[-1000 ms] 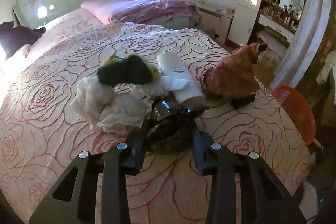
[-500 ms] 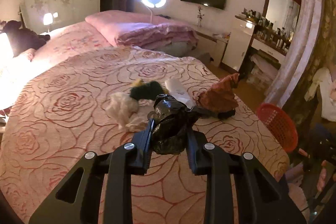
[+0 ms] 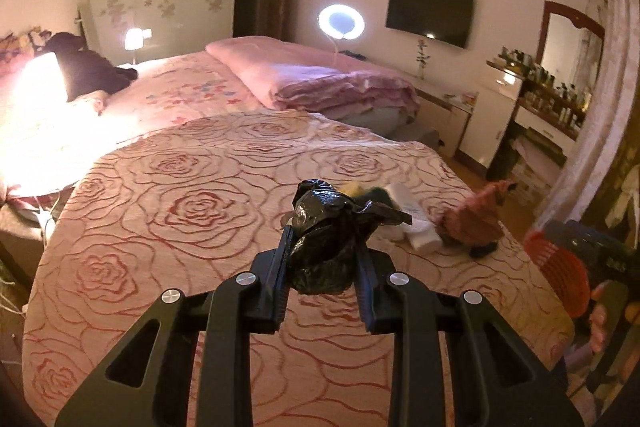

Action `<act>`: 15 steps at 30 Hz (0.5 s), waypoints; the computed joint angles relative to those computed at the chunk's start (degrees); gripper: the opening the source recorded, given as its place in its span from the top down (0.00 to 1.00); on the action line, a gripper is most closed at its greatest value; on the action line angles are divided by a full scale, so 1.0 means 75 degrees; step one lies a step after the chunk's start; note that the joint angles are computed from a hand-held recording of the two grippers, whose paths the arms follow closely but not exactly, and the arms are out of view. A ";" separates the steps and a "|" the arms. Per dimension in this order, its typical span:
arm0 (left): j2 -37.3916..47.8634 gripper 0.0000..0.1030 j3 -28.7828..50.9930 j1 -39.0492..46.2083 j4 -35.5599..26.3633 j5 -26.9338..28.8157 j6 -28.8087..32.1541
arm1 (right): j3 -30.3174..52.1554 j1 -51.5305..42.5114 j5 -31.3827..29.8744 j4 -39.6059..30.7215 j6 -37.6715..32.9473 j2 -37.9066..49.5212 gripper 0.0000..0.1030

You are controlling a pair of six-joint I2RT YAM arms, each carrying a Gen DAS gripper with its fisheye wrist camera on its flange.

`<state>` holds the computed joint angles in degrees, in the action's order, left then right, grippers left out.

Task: Collect trash
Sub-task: 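Grasp the black plastic bag with the left tool and lift it, then grasp the brown crumpled item with the right tool while the left tool holds the black bag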

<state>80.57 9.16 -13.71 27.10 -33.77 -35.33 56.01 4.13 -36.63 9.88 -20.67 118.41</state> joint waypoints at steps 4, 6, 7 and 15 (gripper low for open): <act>-0.0029 0.75 -0.0169 0.0364 0.0250 0.0281 0.0127 | 0.0631 0.0597 0.0259 -0.0206 0.0434 0.0481 0.07; 0.0084 0.75 -0.0166 0.0433 0.0362 0.0341 0.0148 | 0.0917 0.0849 0.0378 -0.0224 0.0575 0.0689 0.07; 0.0135 0.75 -0.0174 0.0467 0.0423 0.0362 0.0169 | 0.1098 0.0977 0.0463 -0.0249 0.0644 0.0824 0.07; 0.0376 0.75 -0.0243 0.0740 0.0760 0.0615 0.0250 | 0.2195 0.1546 0.1069 -0.0844 0.0796 0.1629 0.13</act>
